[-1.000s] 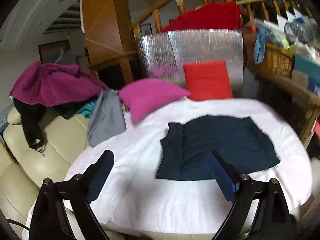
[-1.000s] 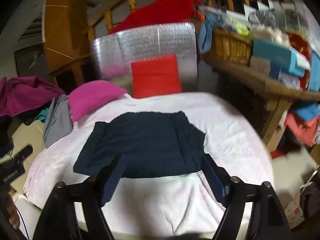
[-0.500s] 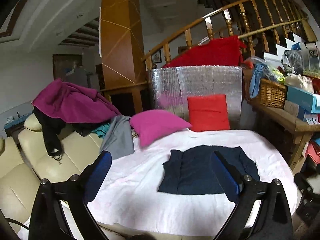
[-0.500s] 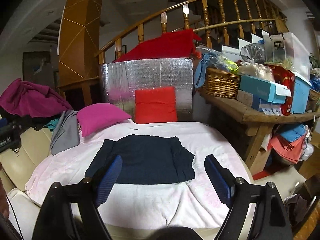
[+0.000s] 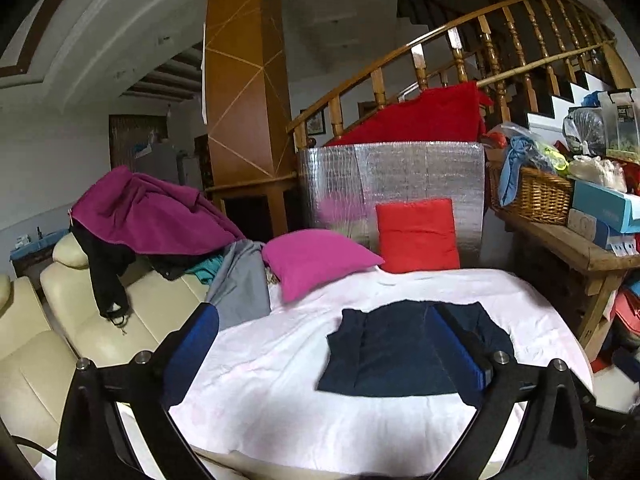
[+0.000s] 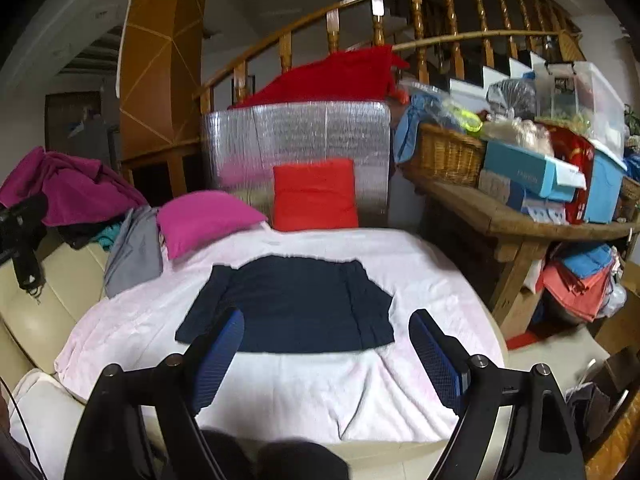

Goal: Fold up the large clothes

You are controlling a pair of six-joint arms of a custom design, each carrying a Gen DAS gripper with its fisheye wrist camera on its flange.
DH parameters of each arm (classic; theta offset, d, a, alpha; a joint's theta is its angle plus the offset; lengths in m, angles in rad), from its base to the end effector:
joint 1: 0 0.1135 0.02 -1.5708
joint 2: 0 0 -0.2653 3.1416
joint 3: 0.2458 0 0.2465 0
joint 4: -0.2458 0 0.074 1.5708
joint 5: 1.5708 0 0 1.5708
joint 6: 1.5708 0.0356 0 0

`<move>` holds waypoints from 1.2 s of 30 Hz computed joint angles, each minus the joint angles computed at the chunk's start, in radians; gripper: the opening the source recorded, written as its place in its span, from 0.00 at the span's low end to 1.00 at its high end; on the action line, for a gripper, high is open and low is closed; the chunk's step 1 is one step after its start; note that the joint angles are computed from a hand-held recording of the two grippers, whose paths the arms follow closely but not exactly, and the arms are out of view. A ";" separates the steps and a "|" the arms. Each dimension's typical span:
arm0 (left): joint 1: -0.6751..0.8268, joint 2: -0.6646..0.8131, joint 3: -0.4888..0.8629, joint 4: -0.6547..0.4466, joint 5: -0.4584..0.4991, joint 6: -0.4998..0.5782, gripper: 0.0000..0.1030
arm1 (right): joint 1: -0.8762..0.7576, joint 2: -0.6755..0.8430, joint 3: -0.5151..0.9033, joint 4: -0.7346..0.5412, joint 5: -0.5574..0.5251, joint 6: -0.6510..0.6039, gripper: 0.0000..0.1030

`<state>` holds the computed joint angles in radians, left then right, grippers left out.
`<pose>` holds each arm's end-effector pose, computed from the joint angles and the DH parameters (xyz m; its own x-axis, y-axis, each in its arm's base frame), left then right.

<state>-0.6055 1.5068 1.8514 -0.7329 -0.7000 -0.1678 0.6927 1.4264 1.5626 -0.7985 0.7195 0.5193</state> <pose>0.2609 -0.1527 0.4772 -0.2978 0.0508 -0.9533 -0.1061 0.9906 0.0859 0.2382 0.1672 0.4060 -0.4507 0.1110 -0.8857 0.1650 0.9855 0.0395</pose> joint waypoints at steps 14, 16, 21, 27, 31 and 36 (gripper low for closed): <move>-0.037 -0.076 -0.153 0.044 -0.052 -0.019 0.99 | 0.039 -0.025 -0.093 0.014 0.007 0.065 0.85; -0.034 -0.076 -0.150 0.036 -0.054 -0.023 0.99 | 0.040 -0.017 -0.087 -0.001 0.012 0.068 0.85; -0.010 -0.080 -0.145 0.027 -0.026 -0.029 0.99 | 0.043 -0.013 -0.079 -0.011 0.013 0.074 0.85; 0.003 -0.077 -0.152 0.032 -0.005 -0.025 0.99 | 0.044 -0.004 -0.072 -0.014 0.011 0.087 0.85; 0.004 -0.081 -0.158 0.027 -0.008 -0.029 0.99 | 0.052 0.004 -0.062 -0.029 0.023 0.098 0.85; 0.005 -0.094 -0.171 0.035 -0.009 -0.030 0.99 | 0.057 0.003 -0.058 -0.037 0.037 0.111 0.85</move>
<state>-0.6004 1.4130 1.6802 -0.6975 -0.7094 -0.1981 0.7495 1.4295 1.5041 -0.8354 0.7564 0.6301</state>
